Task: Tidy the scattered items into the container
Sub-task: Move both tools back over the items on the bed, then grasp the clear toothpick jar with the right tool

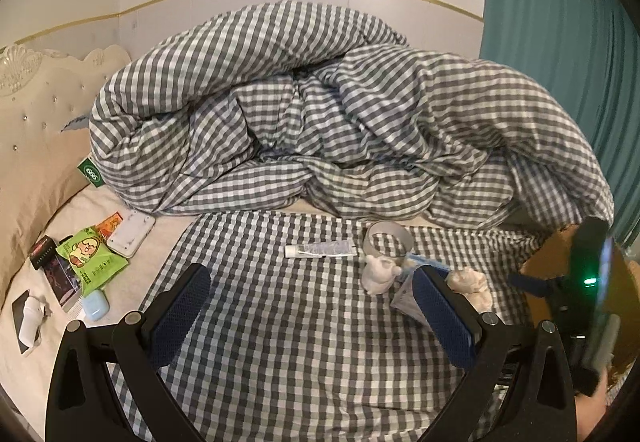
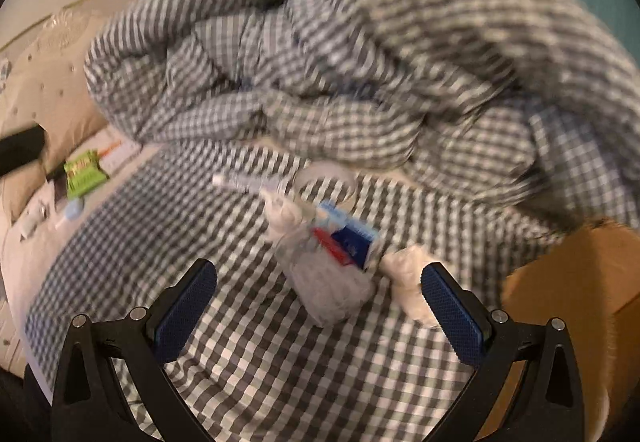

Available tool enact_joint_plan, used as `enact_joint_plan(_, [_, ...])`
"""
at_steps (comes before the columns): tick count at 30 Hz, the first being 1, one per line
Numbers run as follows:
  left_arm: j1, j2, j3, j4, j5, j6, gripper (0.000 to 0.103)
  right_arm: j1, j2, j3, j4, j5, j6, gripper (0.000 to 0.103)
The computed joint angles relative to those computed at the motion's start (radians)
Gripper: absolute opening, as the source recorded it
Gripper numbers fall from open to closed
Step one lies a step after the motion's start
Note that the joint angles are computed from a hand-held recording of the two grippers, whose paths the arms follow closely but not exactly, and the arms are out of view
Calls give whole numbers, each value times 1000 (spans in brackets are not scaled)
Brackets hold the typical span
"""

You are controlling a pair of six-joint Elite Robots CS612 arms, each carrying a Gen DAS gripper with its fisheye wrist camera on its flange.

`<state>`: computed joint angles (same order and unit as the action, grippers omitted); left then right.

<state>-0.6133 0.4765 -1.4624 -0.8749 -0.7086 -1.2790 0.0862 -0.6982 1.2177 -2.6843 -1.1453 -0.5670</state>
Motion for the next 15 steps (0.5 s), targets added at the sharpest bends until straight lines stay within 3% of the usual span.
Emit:
enact_joint_plan(10, [30, 29, -23, 15, -46, -12, 103, 37, 90, -106, 90, -121, -46, 99])
enact_joint_plan(13, [36, 36, -23, 2, -56, -6, 103, 42, 104, -120, 86, -147, -51, 92])
enact_joint_plan(15, [39, 42, -22, -16, -60, 5, 103, 40, 108, -128, 88, -150, -32, 79])
